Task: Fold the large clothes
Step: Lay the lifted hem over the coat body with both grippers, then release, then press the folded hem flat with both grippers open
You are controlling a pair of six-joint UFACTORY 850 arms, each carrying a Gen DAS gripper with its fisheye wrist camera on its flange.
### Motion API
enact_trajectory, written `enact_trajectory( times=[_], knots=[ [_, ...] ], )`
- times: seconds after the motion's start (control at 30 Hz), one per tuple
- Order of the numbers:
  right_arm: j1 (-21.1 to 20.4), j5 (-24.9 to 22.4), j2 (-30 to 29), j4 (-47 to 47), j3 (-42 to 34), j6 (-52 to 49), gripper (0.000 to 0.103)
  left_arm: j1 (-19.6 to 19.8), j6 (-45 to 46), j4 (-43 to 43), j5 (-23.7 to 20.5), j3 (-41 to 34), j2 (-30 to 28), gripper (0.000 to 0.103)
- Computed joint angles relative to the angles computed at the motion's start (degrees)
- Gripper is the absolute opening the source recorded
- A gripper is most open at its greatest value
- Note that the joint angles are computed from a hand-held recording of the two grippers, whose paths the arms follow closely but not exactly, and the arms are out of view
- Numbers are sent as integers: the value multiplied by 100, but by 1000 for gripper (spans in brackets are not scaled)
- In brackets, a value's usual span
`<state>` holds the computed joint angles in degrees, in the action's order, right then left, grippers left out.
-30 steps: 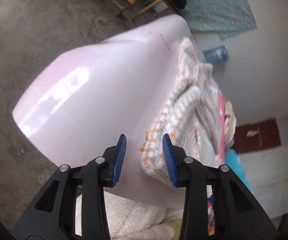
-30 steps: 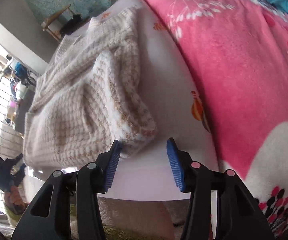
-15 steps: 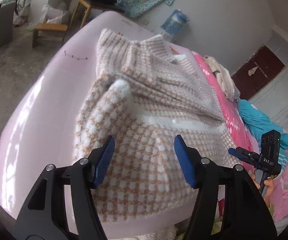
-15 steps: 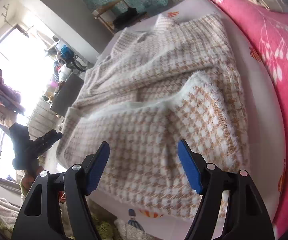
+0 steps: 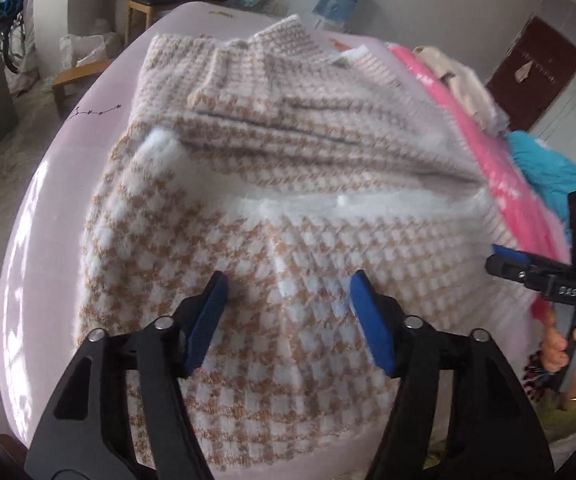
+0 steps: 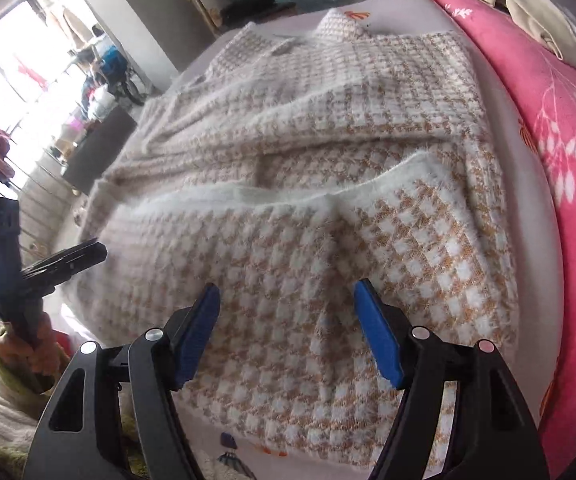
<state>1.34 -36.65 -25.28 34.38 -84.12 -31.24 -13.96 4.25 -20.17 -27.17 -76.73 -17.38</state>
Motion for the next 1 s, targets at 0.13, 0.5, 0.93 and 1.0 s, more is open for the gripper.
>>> enact_trajectory(
  times=[0.13, 0.5, 0.93, 1.0],
  knots=[
    [101, 401, 65, -353, 168, 387, 54, -293, -1480, 1766, 340, 143, 109, 35],
    [56, 1028, 473, -164, 428, 496, 5, -188, -1084, 1232, 816, 93, 261, 4],
    [-131, 802, 237, 55, 276, 228, 38, 46, -1533, 1698, 861, 268, 373, 41],
    [-150, 1183, 386, -479, 380, 630, 43, 127, -2326, 2497, 954, 344, 488, 48]
  ],
)
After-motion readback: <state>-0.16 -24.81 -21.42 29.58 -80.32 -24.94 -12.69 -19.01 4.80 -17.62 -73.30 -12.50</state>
